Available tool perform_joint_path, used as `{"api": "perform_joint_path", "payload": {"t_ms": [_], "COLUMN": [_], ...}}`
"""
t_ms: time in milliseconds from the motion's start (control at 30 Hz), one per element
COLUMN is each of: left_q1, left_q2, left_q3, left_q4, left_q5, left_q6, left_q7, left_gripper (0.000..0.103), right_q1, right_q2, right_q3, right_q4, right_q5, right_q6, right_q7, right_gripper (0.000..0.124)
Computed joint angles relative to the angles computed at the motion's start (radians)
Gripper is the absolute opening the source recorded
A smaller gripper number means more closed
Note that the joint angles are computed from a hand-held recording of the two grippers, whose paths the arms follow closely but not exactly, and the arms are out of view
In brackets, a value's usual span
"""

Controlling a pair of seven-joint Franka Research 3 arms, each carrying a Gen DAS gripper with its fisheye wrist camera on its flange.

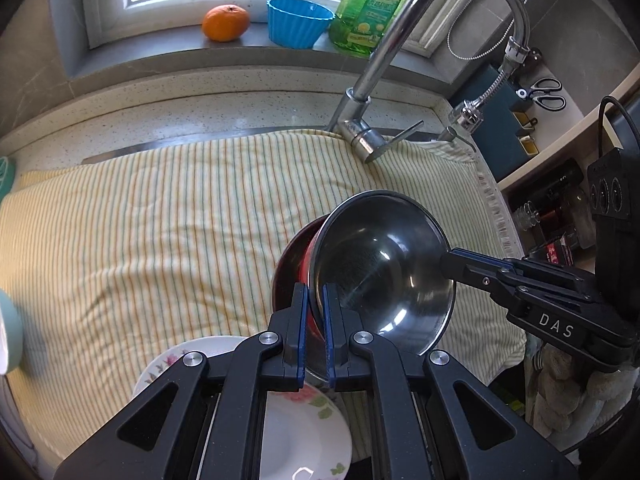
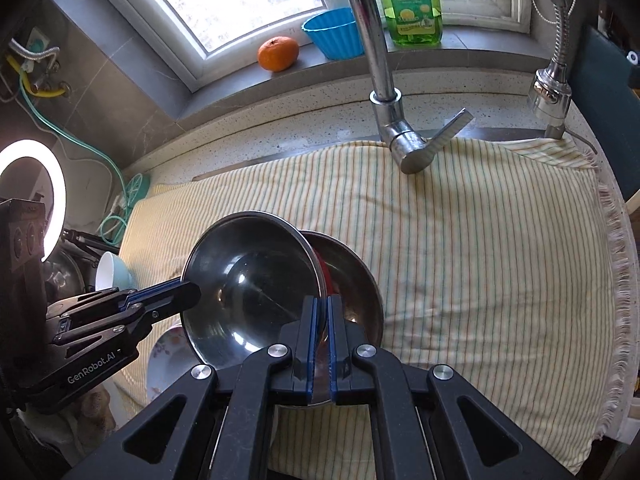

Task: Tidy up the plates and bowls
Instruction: 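Carry the red bowl with the right gripper over the large steel bowl, then lower the red bowl into the steel bowl and open the right gripper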

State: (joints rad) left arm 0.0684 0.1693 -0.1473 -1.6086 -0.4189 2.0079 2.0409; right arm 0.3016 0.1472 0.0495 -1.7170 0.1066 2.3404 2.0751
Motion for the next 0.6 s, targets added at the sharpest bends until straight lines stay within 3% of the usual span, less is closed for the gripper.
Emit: {"api": "perform_joint_path", "payload": {"t_ms": [600], "left_q1": [-0.043], "left_q2": [0.001], "left_q3": [-0.007], "left_q4": [-0.066], "left_q5": [0.131], "left_q6": [0.056], "left_q7": [-0.061], "left_gripper": [0.006], "right_q1": [0.009], "right_q2": [0.041], "right_q3": [-0.004], "right_q4": [-0.005], "right_q5": [-0.036], "right_q6": [-0.036], "right_q7": [-0.047], "right_gripper": [0.005]}}
